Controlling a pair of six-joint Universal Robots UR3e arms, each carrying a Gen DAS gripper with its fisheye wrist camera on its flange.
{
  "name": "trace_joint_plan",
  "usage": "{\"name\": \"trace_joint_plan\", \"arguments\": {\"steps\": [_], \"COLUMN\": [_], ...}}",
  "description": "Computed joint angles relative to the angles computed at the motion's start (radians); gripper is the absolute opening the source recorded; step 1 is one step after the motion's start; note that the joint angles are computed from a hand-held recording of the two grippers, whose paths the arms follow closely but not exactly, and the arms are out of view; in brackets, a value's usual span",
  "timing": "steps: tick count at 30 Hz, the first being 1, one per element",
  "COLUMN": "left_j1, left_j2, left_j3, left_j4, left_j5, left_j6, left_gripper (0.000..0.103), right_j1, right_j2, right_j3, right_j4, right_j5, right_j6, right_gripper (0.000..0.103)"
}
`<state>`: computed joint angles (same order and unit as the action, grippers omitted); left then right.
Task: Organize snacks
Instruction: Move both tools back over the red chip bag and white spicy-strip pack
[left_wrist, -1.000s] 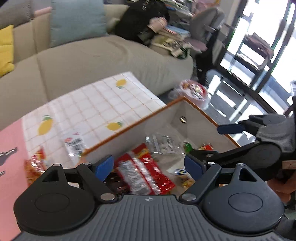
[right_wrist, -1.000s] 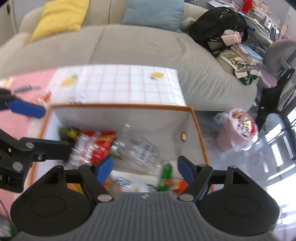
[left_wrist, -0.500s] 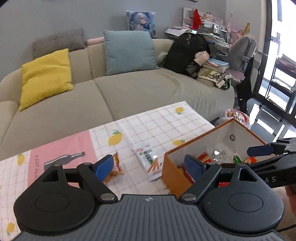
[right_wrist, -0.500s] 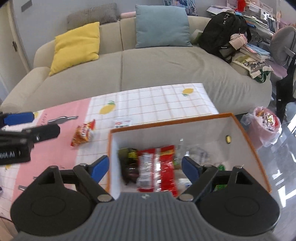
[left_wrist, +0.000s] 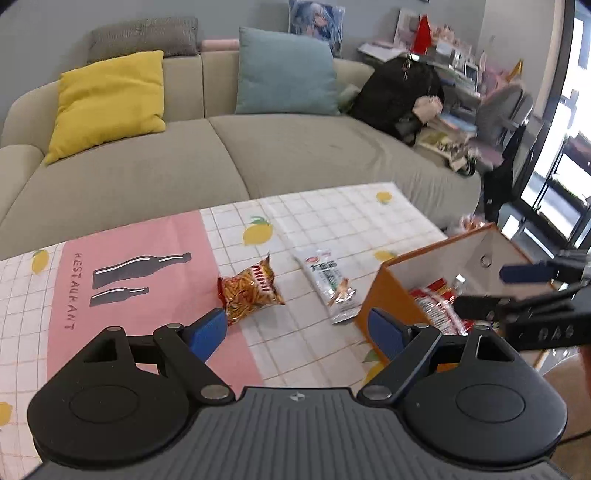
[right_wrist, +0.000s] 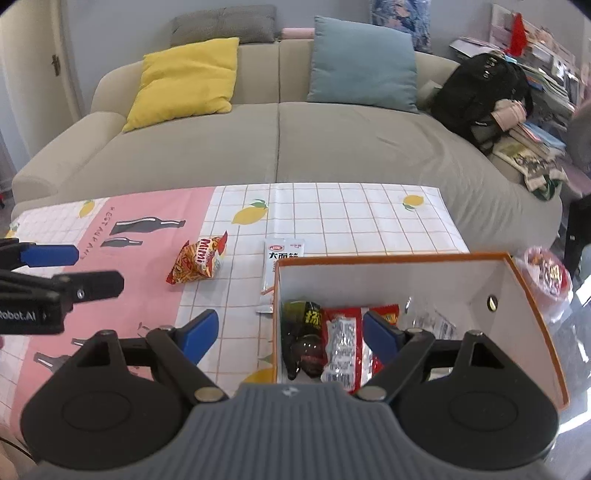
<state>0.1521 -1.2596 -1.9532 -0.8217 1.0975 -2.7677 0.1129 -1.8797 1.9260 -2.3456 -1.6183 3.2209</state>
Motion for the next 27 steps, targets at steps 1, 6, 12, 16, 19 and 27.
{"name": "trace_joint_plan", "arguments": {"steps": [1,6,12,16,19,27], "left_j1": [0.009,0.013,-0.016,-0.031,-0.04,-0.083], "left_j2": [-0.008,-0.127,-0.303,-0.415,-0.503,-0.739], "left_j3": [0.0,0.089,0.239,0.329,0.404,0.628], "left_j4": [-0.005,-0.039,-0.055,-0.051,-0.048,-0.092], "left_j5": [-0.008,-0.004,0.033,0.032,0.036,0.078], "left_j6": [0.02,0.033,-0.027,-0.072,-0.12,-0.197], "left_gripper": [0.1,0.1,0.1,0.1,0.1,0.1], "right_j1": [-0.005,-0.021,-0.041,-0.041,-0.043,-0.058], "right_j2": [0.02,0.119,0.285,0.407,0.511,0.784], "right_j3": [-0.016,-0.11,-0.266,-0.377,-0.48,-0.804], "right_j4": [0.002,0.018,0.055,0.071,0.105,0.326], "right_j5": [0.004,0.023,0.046,0.048,0.057,0.085], "right_j6": [-0.014,-0.069,-0.109,-0.135,-0.154,-0.128], "right_gripper": [0.078,0.078,0.082,0.088,0.09,0.09]}}
